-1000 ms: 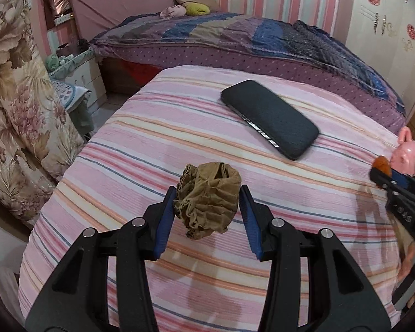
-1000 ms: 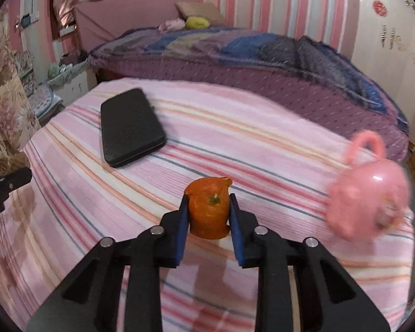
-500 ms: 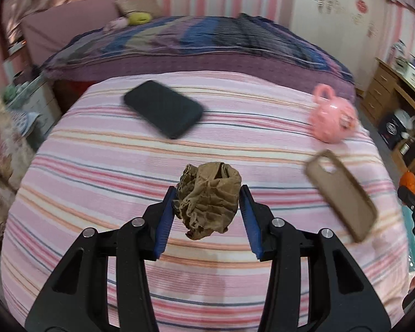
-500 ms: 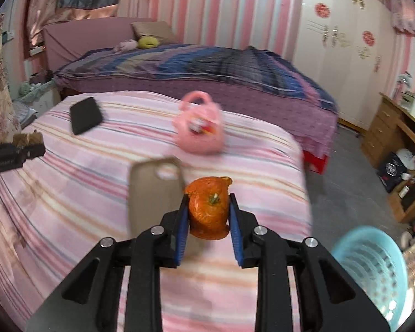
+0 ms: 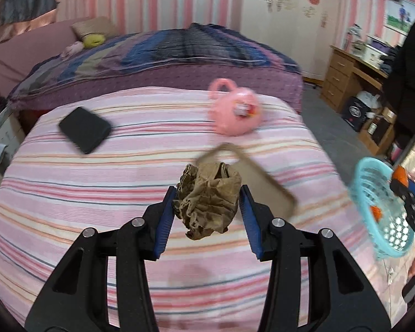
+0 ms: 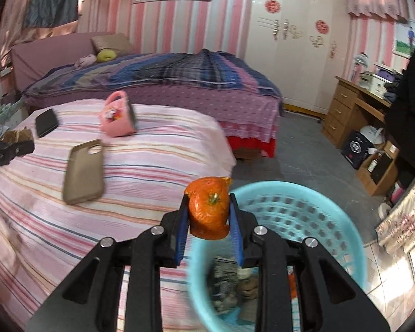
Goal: Collect trash
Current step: 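Carry the stockings with the left gripper while the right gripper carries the orange to the basket, then open the left gripper to drop the stockings while the right gripper drops the orange into the basket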
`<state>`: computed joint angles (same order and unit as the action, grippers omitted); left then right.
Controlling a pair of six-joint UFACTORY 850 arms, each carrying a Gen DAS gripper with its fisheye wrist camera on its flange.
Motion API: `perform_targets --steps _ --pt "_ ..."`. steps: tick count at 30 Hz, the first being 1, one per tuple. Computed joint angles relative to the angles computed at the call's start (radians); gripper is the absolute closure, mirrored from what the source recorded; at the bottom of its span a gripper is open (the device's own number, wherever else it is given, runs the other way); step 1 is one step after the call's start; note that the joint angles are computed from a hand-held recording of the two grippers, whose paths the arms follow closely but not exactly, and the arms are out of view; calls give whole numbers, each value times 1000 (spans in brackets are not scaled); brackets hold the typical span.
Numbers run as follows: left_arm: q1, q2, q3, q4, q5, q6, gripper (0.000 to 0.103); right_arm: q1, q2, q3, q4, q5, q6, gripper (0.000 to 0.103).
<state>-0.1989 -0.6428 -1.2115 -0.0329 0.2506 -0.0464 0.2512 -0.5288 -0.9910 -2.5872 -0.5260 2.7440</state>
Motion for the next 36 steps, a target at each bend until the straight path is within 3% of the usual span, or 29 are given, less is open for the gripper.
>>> perform_targets --steps 2,7,10,15,20,29,30,32,34,36 --pt "-36 2 9 34 5 -9 58 -27 21 30 -10 -12 16 76" --pt "-132 -5 9 -44 29 90 58 -104 53 76 -73 -16 91 76" --pt "-186 -15 -5 -121 52 154 57 -121 54 80 -42 -23 49 76" --pt "-251 -58 -67 -117 47 79 57 -175 53 95 -46 -40 43 76" --pt "-331 -114 -139 -378 61 322 57 -231 53 117 -132 -45 158 76" --pt "-392 -197 -250 -448 21 369 55 -271 46 130 -165 -77 217 76" --pt "-393 -201 -257 -452 16 371 53 -272 45 131 -170 -82 228 76" --pt "-392 -207 -267 -457 8 375 38 -281 43 134 -188 -86 252 76" --pt "-391 -197 -248 -525 54 423 20 -286 45 138 -196 -88 263 76" --pt "-381 -182 -226 -532 76 418 15 -286 46 138 -192 -88 259 76"
